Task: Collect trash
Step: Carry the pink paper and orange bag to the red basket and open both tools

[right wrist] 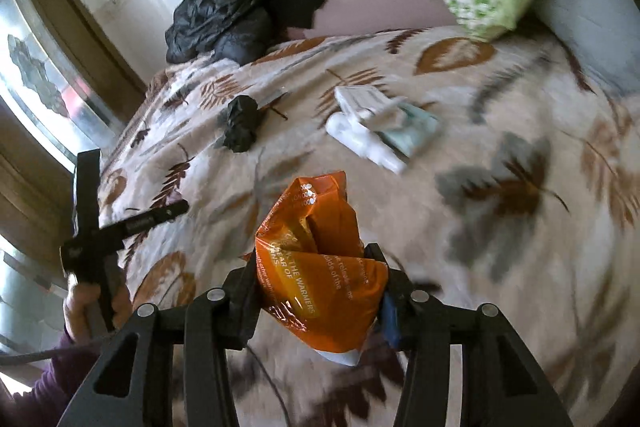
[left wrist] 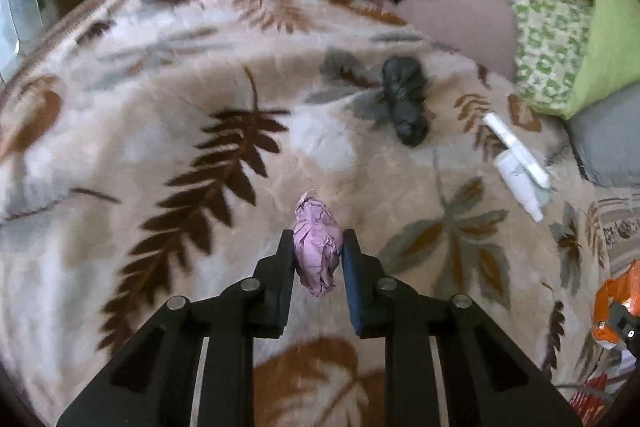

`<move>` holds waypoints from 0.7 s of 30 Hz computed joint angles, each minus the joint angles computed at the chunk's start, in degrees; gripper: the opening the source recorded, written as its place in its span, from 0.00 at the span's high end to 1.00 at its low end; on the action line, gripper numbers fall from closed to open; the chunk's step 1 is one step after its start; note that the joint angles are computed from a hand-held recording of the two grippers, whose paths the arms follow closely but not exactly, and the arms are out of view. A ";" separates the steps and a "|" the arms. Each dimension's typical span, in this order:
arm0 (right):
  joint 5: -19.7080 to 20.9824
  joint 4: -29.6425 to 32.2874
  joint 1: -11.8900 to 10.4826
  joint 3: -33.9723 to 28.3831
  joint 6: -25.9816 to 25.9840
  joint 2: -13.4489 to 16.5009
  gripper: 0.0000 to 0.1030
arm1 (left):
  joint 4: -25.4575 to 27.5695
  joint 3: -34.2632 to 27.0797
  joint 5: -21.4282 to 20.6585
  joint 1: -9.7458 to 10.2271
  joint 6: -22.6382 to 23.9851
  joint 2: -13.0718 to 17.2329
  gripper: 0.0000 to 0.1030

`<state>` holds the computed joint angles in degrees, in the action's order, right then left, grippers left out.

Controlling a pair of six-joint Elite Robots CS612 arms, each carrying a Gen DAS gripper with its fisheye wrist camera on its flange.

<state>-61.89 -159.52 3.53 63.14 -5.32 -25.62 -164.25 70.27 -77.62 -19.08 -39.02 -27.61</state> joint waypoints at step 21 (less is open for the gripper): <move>-1.07 -27.40 -5.60 26.48 10.28 -12.22 0.51 | -12.53 11.26 7.06 -10.36 17.38 -9.55 0.79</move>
<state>-62.96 -186.91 -2.07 89.62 4.95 -37.85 -176.78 81.53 -70.56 -29.43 -21.63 -37.17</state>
